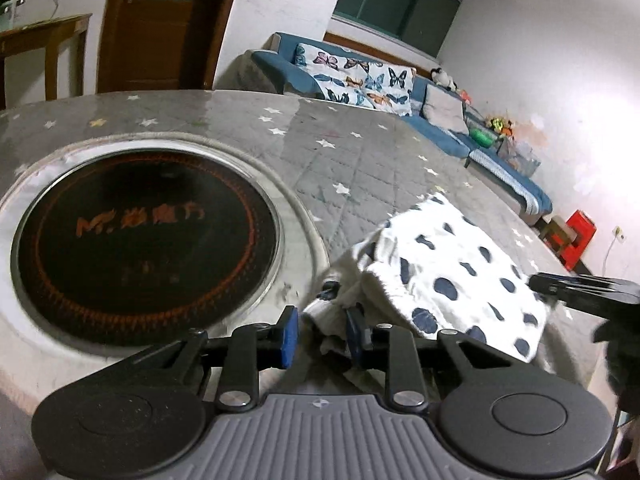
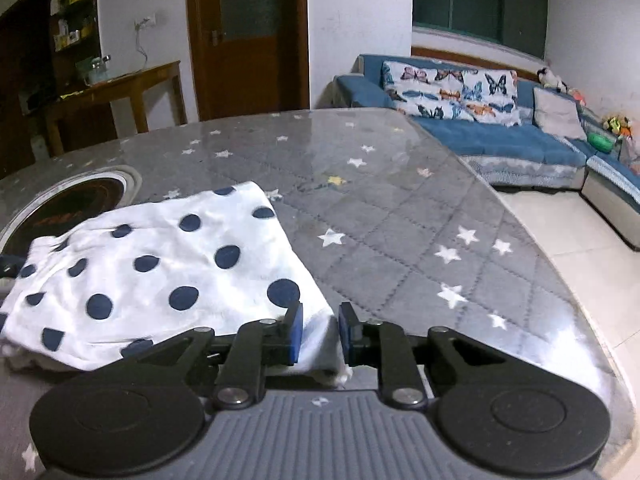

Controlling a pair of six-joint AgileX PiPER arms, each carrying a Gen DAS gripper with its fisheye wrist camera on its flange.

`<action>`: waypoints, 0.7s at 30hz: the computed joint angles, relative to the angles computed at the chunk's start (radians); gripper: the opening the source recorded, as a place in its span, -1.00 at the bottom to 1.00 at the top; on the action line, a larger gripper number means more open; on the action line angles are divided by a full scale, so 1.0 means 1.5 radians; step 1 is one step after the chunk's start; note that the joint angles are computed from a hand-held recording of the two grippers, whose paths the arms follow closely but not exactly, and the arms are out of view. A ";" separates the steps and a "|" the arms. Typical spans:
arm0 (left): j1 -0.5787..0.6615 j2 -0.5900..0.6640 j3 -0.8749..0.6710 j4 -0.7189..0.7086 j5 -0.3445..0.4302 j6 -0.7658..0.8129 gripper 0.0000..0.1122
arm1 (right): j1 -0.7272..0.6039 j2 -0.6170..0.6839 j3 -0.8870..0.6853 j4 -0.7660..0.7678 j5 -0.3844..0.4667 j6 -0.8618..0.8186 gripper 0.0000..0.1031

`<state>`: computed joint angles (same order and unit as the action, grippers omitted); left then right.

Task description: Fold clothes

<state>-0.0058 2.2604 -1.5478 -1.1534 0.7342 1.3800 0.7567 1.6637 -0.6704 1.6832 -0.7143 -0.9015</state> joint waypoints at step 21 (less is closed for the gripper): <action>0.050 -0.076 0.081 0.007 0.038 -0.112 0.24 | 0.169 0.140 -0.230 0.013 0.061 -0.582 -0.05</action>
